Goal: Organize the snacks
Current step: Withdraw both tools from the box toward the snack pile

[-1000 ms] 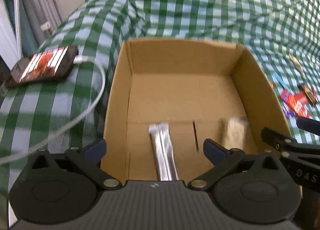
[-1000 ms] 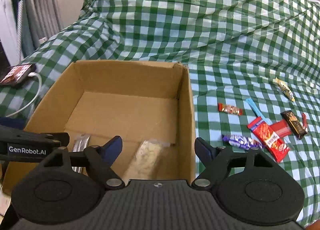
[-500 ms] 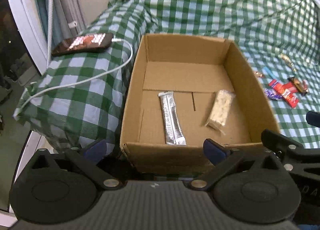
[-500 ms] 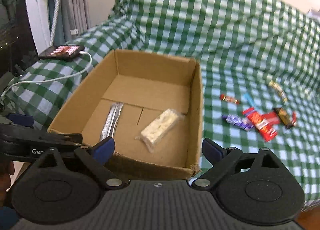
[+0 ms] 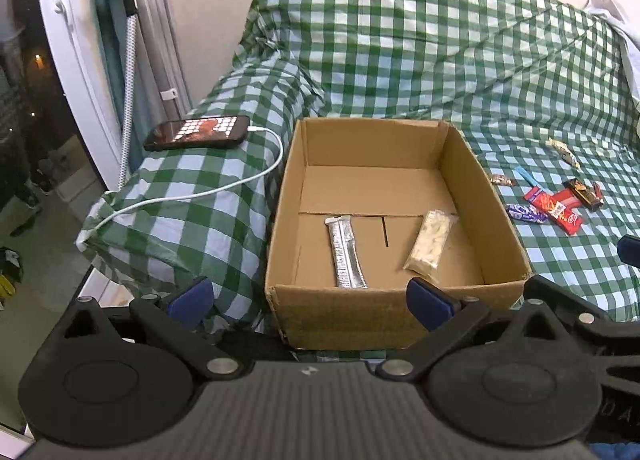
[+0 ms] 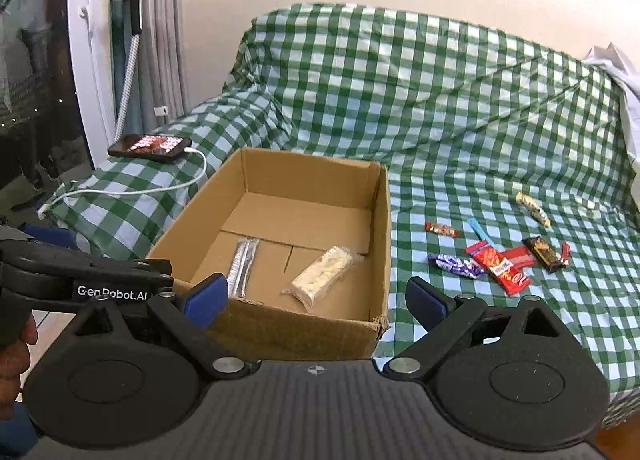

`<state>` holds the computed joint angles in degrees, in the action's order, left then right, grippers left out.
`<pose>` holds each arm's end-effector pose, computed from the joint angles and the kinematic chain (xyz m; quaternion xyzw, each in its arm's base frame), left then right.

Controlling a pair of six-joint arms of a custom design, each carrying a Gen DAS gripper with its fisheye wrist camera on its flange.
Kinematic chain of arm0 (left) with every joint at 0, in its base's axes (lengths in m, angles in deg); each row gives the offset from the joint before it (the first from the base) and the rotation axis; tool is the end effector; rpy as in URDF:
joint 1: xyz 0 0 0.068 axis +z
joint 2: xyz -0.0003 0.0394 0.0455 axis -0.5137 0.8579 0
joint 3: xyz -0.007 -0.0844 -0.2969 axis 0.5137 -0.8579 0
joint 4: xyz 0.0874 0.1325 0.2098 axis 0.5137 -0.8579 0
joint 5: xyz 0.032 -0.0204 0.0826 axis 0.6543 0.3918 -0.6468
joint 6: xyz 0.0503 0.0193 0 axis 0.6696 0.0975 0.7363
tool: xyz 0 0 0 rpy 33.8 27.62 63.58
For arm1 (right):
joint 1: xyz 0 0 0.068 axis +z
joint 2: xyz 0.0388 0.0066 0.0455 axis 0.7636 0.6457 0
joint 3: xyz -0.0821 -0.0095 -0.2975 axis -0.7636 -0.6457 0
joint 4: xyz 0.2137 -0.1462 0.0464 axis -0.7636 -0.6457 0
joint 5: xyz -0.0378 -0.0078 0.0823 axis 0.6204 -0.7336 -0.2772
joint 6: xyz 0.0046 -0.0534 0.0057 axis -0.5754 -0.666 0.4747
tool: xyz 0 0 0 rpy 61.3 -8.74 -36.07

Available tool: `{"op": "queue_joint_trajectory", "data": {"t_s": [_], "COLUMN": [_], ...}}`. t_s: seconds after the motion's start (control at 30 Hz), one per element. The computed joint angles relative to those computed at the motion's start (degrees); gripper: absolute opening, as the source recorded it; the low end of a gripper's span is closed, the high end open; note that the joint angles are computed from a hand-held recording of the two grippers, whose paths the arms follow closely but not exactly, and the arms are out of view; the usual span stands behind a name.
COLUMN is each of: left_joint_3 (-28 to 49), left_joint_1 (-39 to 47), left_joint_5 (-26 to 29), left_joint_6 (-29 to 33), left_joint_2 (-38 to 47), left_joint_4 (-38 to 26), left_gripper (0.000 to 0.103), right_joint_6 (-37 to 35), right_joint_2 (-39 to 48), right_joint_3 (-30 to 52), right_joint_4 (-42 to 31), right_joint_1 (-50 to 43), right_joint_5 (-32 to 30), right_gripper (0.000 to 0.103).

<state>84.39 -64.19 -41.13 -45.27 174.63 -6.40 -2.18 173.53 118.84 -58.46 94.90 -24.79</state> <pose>0.2785 -0.1641 0.1924 0.0577 0.9083 0.0429 0.4122 0.2221 0.1936 0.1723 -0.0127 0.8701 0.0131 0.4926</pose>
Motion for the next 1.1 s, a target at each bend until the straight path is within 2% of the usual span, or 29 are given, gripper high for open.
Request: {"op": "queue_joint_trajectory", "data": {"t_s": [0.3, 1.1], "left_joint_3": [-1.5, -0.6], "left_joint_1": [-1.6, -1.2], "left_joint_5": [-1.5, -0.3], "left_joint_6": [-1.2, -1.1], "left_joint_2": [-2.6, -0.8], "left_joint_4": [-1.1, -2.0], "left_gripper": [0.103, 0.103], "right_joint_6": [1.1, 3.2], "right_joint_2": [-2.3, -1.6], "right_joint_3": [-1.5, -1.1], "right_joint_4": [-0.4, -1.8], "right_joint_1": [2.4, 1.7], "right_joint_5": [2.5, 0.8], "right_gripper": [0.097, 0.098]}}
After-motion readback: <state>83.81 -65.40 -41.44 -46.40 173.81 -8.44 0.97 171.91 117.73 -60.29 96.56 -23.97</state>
